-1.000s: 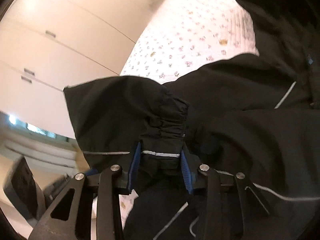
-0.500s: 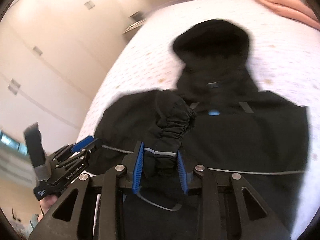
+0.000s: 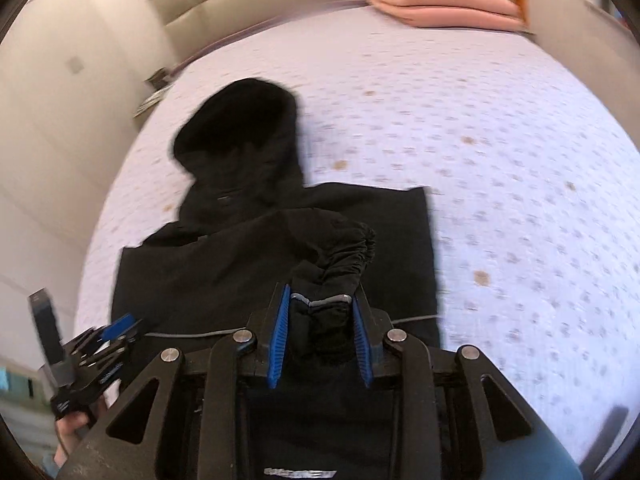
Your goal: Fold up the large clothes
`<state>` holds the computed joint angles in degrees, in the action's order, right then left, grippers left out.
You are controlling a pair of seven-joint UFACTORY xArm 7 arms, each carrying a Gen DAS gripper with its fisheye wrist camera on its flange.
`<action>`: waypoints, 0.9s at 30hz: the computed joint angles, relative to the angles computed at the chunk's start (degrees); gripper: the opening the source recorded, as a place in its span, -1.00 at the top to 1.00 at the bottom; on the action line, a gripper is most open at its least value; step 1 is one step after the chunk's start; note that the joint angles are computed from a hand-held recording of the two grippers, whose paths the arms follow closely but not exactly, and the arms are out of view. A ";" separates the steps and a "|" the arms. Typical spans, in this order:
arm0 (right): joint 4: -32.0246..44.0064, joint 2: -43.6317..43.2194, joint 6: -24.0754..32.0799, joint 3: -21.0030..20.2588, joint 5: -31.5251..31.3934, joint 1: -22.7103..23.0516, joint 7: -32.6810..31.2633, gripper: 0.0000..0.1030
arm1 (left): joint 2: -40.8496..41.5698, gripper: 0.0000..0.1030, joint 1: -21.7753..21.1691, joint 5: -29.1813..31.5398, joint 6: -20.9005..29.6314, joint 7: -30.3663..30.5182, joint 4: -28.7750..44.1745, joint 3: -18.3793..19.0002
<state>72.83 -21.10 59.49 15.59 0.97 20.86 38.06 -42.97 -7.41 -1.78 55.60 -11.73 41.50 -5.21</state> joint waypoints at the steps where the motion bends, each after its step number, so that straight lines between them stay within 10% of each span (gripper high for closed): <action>1: -0.72 -0.54 0.93 -0.26 -0.27 -0.22 -0.06 0.36 | 0.67 0.35 0.08 0.32 -0.06 -0.10 0.00 -0.36; 14: -12.29 2.62 -0.38 -4.61 6.00 -0.02 -1.78 0.15 | 5.10 0.35 -0.86 2.03 -1.64 -1.36 -1.17 -0.39; 18: -11.17 -0.89 1.93 -6.86 10.79 -1.06 -3.79 -0.22 | 2.25 0.33 -0.28 -0.71 1.59 -1.02 1.48 2.07; 21: -9.43 -3.51 1.27 -6.25 9.46 -1.57 -6.28 -0.53 | -0.23 -0.17 1.32 0.18 2.09 -1.09 2.49 1.75; 27: -4.71 3.62 6.11 -0.93 3.34 0.38 -11.05 -0.32 | 3.57 -0.14 3.07 2.60 4.54 -4.06 0.50 -1.26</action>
